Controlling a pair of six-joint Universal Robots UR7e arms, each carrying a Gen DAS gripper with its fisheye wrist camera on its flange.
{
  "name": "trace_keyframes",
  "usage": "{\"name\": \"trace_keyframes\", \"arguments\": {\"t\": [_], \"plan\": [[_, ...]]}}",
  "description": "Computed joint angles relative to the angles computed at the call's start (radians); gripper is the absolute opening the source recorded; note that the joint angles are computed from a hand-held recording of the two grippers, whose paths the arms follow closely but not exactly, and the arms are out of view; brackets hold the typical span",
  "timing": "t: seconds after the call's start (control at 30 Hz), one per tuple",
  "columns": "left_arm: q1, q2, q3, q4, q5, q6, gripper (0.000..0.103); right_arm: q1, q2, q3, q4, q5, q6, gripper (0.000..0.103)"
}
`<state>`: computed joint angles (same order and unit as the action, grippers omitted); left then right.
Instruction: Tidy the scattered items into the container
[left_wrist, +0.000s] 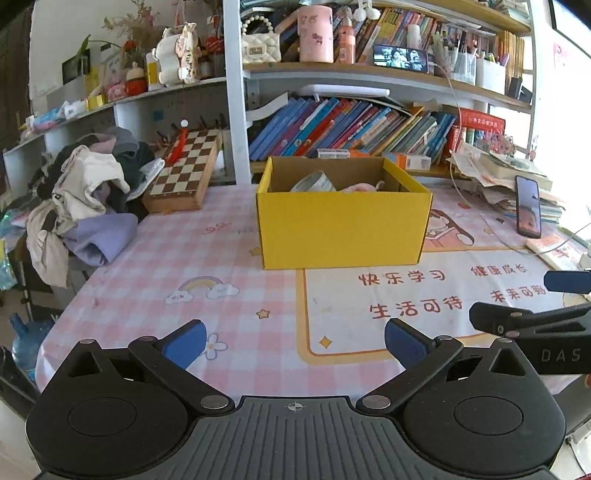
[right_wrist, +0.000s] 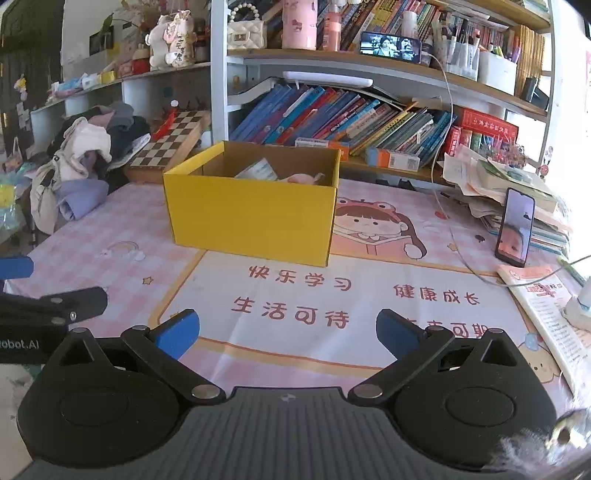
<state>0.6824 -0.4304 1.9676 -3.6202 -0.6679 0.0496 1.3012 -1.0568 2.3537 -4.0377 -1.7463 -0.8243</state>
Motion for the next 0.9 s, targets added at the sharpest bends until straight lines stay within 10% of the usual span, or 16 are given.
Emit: {"name": "trace_keyframes", "arguments": {"t": [0.9], "plan": [[-0.02,-0.031,0.041,0.11,-0.025,-0.087,0.103,-0.017,-0.04,0.037,0.039,-0.004,0.013,0.103]]}}
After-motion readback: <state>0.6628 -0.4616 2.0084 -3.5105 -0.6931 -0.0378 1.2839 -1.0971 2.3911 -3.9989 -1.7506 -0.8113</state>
